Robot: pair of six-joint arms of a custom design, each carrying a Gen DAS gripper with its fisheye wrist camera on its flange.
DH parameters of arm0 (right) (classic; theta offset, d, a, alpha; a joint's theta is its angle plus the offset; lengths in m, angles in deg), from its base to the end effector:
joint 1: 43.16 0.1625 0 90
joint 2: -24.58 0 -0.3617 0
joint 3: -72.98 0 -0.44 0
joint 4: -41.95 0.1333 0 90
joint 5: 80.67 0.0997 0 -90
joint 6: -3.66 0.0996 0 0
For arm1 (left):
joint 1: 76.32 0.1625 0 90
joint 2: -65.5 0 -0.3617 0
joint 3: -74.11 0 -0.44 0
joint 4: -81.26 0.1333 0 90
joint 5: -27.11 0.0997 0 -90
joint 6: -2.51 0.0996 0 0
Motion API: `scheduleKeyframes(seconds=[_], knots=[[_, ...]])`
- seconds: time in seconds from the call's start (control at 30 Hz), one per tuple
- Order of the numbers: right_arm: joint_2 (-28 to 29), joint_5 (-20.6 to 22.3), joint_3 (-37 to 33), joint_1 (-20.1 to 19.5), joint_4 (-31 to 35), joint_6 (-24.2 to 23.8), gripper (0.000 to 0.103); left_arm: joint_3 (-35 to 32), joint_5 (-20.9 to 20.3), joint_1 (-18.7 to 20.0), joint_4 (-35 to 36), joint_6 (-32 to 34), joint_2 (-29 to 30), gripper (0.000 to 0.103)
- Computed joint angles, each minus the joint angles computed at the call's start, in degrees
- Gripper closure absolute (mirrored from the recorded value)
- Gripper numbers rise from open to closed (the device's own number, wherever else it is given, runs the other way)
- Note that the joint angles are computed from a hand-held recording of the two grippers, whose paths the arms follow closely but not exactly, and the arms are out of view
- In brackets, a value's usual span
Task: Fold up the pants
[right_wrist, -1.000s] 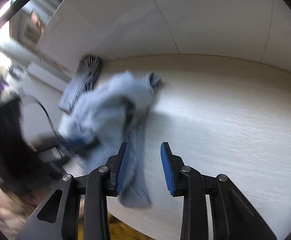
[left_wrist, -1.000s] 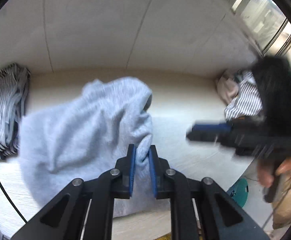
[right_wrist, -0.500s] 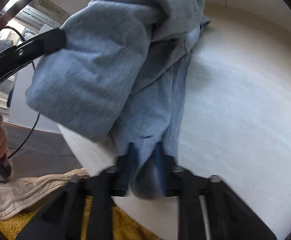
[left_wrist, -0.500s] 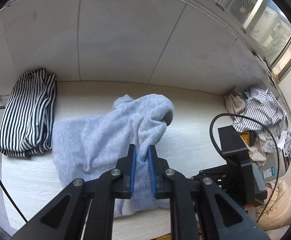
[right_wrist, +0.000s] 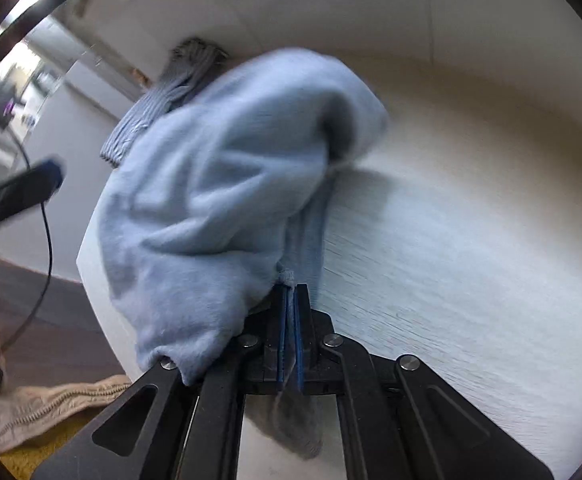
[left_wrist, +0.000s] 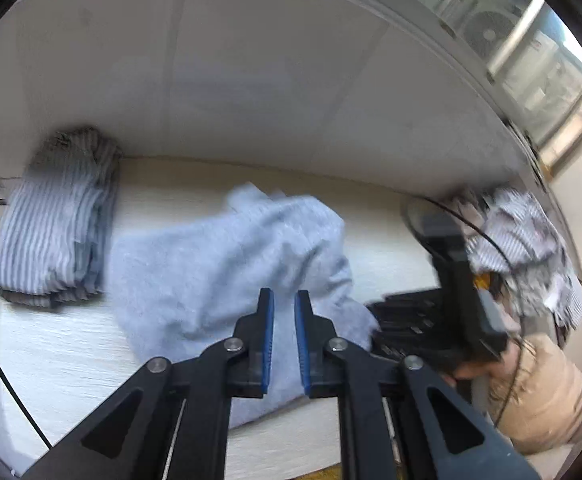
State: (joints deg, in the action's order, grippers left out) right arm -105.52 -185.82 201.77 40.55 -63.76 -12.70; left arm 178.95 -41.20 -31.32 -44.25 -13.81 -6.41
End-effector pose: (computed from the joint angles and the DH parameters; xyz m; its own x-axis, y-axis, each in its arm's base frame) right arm 0.0704 -0.3401 0.3865 -0.9421 -0.0933 0.3222 -0.1674 0.9632 -0.2105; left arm -0.2936 -0.5342 0.1792 -0.8404 0.4208 -0.3417 0.4900 0.8593 -0.1469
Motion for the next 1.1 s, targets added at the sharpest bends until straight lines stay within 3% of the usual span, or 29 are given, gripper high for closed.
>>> scheduleKeyframes(seconds=[0.13,0.27,0.33,0.37,0.4,0.43,0.57,0.67,0.77,0.83,0.87,0.9,0.97,1.1], knots=[[-1.5,4.3,-0.3,-2.9,-0.2,-1.2,0.098,-0.2,-7.6,1.6,0.6,2.4,2.8,0.092],[-1.2,5.0,-1.2,-3.9,0.4,-1.7,0.098,-0.4,-13.6,1.5,1.0,6.4,4.5,0.089],[-1.0,6.3,-1.3,-5.2,1.1,-0.8,0.098,-0.4,-11.1,0.4,1.6,7.7,5.1,0.084],[-1.6,7.7,-1.3,-6.4,2.1,-1.0,0.098,-0.4,-10.0,0.2,1.7,7.9,5.3,0.071],[-1.7,9.2,-1.7,-7.7,3.1,-1.0,0.098,-0.4,-9.3,0.2,1.7,8.0,5.5,0.050],[-1.7,10.8,-2.1,-9.5,4.5,-1.3,0.098,-0.2,-9.8,0.5,1.7,7.9,5.7,0.043],[-0.4,13.7,-3.8,-12.4,7.6,-2.4,0.098,0.2,-11.9,0.8,3.1,9.6,6.1,0.041],[0.4,13.4,-4.8,-12.4,8.3,-2.6,0.098,2.0,-5.5,-1.4,1.7,11.3,6.6,0.041],[2.7,9.9,-4.7,-8.2,5.8,-0.4,0.098,3.1,1.3,-3.2,0.5,11.2,8.0,0.043],[2.9,8.0,-4.2,-6.3,5.0,0.3,0.098,4.2,3.0,-3.7,-0.7,11.1,7.9,0.054],[3.0,6.8,-4.1,-5.5,4.4,0.5,0.098,4.8,4.8,-4.3,-0.9,10.7,7.8,0.075],[3.2,5.6,-3.6,-4.4,3.4,0.9,0.098,5.0,5.4,-4.5,-0.7,10.5,7.6,0.085],[3.1,3.9,-3.0,-2.9,2.4,1.7,0.098,4.5,1.6,-3.3,0.6,8.3,5.9,0.092],[2.4,3.9,-2.4,-3.2,0.5,1.9,0.098,5.0,-3.3,-2.8,1.7,6.4,1.8,0.093]])
